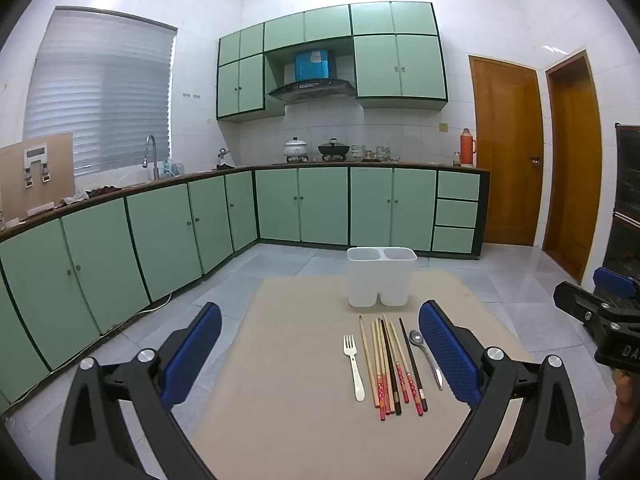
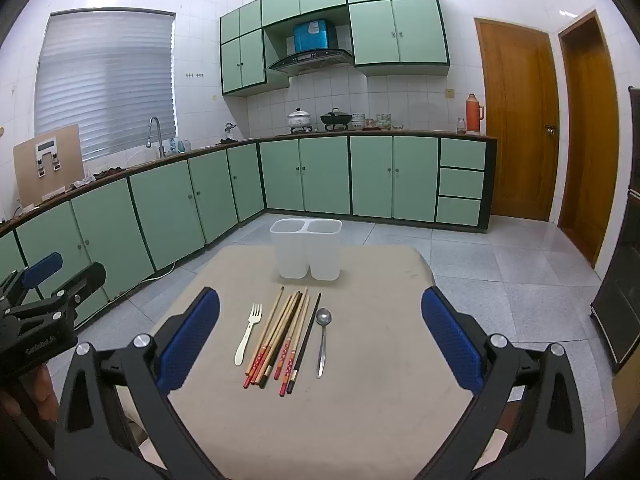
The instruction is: Organize utensils
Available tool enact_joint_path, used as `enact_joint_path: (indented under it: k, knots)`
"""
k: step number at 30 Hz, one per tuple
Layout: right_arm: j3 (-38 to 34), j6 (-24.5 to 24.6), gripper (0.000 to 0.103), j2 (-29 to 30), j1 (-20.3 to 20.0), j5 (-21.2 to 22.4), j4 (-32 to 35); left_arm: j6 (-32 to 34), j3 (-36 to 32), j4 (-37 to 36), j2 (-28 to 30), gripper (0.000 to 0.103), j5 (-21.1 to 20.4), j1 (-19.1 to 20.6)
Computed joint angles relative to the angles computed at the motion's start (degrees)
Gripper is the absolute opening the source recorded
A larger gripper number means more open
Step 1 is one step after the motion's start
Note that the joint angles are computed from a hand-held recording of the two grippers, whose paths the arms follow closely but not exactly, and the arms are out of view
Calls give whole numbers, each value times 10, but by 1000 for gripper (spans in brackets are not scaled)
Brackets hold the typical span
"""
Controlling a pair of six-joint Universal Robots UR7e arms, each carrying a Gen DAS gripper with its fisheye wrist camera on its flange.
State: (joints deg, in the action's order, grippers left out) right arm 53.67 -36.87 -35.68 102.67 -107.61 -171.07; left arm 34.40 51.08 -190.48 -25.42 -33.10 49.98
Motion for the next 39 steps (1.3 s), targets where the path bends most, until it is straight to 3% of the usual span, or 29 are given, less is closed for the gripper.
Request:
enact_joint_path:
  k: [39]
  knots:
    - [-2,1,98,0,0,1,2,20,-9,-13,4,97,4,-1]
